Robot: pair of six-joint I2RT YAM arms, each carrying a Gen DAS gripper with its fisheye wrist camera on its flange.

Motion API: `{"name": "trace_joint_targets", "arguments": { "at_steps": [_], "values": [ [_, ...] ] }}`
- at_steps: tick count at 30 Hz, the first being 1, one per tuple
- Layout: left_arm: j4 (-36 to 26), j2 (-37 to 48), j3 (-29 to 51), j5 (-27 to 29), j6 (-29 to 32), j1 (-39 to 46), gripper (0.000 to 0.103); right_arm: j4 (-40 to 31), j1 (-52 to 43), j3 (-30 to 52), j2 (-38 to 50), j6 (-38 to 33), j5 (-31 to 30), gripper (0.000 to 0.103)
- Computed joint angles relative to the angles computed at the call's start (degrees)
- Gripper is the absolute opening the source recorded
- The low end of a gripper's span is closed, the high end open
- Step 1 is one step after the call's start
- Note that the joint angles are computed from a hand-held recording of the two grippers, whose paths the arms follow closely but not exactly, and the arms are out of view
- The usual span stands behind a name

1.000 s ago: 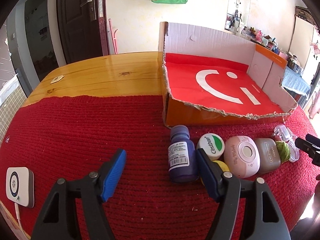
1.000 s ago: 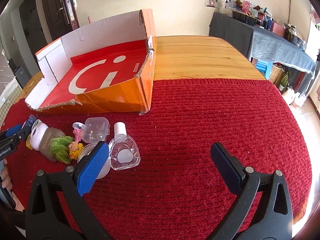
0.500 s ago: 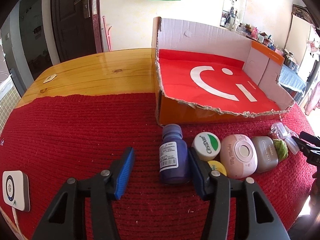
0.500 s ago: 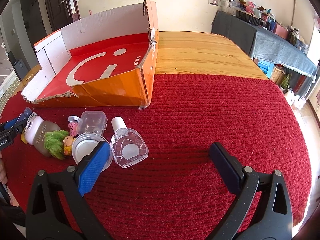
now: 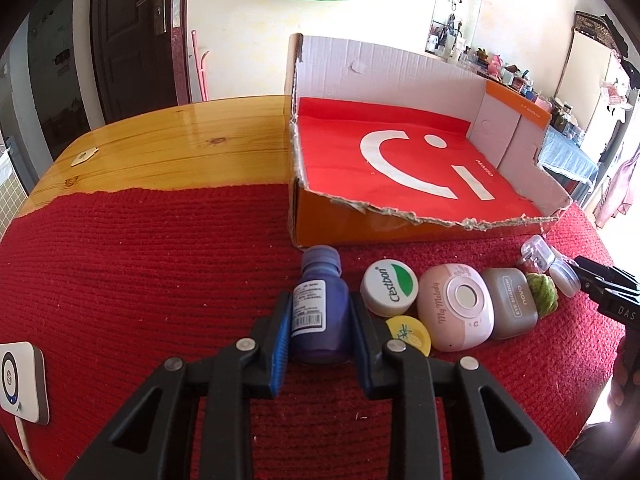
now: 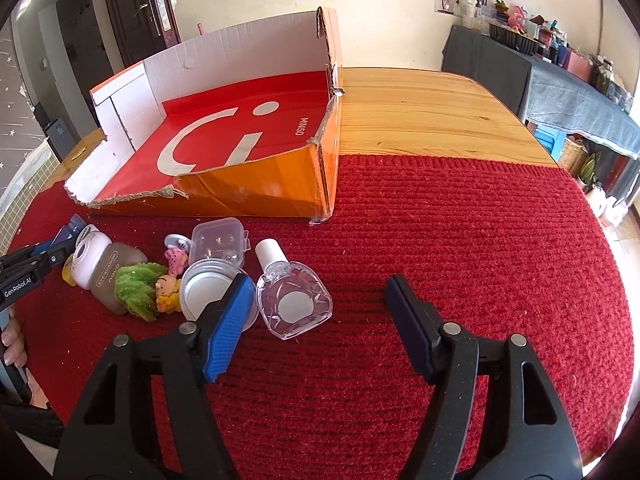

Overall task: Organize objects
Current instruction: 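Close the left tool on the blue bottle while the right tool grips the clear perfume bottle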

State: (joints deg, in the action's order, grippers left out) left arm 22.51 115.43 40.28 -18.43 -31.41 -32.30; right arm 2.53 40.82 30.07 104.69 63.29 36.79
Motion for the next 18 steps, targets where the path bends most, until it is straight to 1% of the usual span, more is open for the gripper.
{"name": "trace_joint_targets", "arguments": {
  "at_steps": [1, 2, 4, 10, 18],
  "values": [
    [0.03, -0.05, -0.07, -0.05, -0.06, -0.09, 0.028, 0.21, 0.08, -0.23, -0.15, 0.16, -0.02, 0.064],
    [0.14, -0.11, -0.18, -0.04, -0.10, -0.14, 0.028, -0.05, 0.27, -0.23, -0.22, 0.53, 0.17, 0.053],
    [0.50, -0.21, -0.40, 0.11, -0.05, -0.17, 0.028, -0.50, 0.43, -0.35, -0.53, 1.18, 0.53, 0.037],
    [0.90, -2.20, -1.72, -0.41, -0.02, -0.65, 0.028, 1.15, 0.99, -1.59, -1.39, 2.01, 0.90, 0.037],
    [0.59, -5.64, -2.70, -2.23, 0.86, -1.67, 0.028, -5.75, 3.30, 1.34, -3.44, 4.26, 4.87, 0.037]
  ]
}}
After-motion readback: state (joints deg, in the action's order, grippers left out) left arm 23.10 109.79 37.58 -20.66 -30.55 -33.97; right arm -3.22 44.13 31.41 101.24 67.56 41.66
